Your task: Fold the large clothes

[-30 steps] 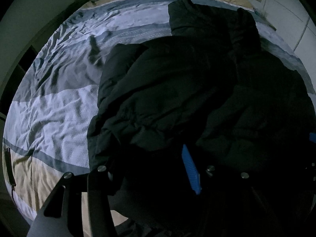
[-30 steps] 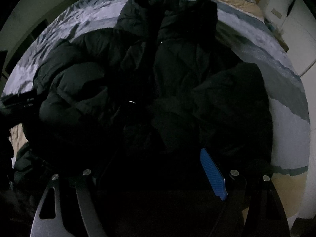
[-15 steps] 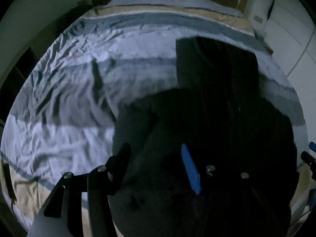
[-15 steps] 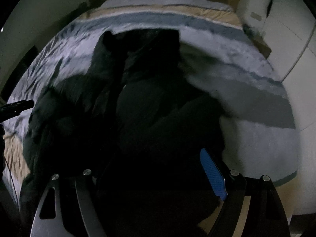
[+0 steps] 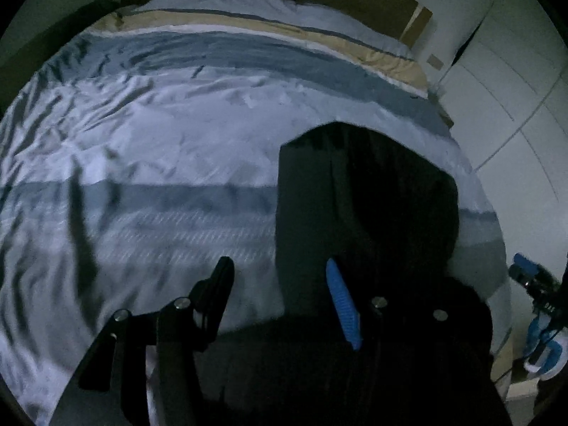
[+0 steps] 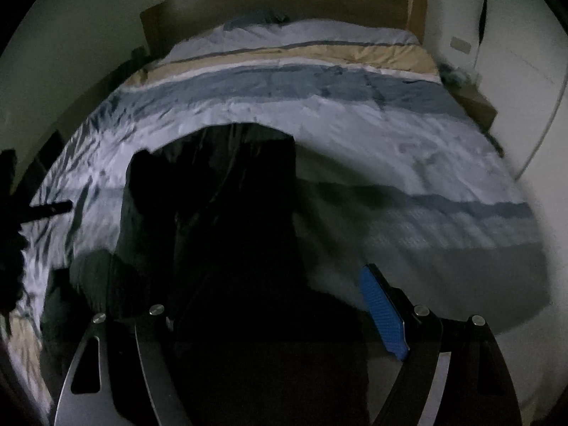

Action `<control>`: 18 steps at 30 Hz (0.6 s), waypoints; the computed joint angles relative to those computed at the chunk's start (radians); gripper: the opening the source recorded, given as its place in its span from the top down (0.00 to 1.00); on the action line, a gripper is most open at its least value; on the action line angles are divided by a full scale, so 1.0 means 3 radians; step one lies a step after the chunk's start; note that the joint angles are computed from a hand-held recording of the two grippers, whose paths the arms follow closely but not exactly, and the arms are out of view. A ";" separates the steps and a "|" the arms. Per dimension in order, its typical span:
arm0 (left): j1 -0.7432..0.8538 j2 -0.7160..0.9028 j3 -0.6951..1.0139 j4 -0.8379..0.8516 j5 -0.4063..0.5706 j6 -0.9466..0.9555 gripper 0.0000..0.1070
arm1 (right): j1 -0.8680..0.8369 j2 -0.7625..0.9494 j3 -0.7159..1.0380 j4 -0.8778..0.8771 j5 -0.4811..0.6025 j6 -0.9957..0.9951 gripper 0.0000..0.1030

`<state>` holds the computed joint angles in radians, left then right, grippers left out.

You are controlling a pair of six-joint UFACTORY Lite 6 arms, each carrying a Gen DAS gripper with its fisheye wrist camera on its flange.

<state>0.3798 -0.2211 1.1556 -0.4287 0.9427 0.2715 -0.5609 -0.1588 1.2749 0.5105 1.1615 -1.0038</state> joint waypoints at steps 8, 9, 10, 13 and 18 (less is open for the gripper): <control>-0.0194 0.1298 0.0682 -0.0536 -0.0460 0.0226 0.51 | 0.0665 0.1112 0.0540 0.0300 -0.0567 0.0510 0.15; -0.0210 0.1468 0.0791 -0.0568 -0.0510 0.0233 0.51 | 0.0741 0.1258 0.0637 0.0334 -0.0614 0.0576 0.15; -0.0225 0.1615 0.0894 -0.0604 -0.0542 0.0241 0.51 | 0.0820 0.1422 0.0750 0.0364 -0.0674 0.0641 0.14; -0.0217 0.2004 0.1134 -0.0837 -0.0578 0.0326 0.51 | 0.1002 0.1759 0.0991 0.0374 -0.0856 0.0768 0.12; -0.0296 0.2529 0.1460 -0.0881 -0.0669 0.0112 0.50 | 0.1224 0.2240 0.1341 0.0231 -0.1116 0.1138 0.11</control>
<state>0.2910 0.5375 1.5937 -0.6931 0.7422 0.3051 -0.1936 0.5134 1.6773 0.5799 0.8268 -0.6625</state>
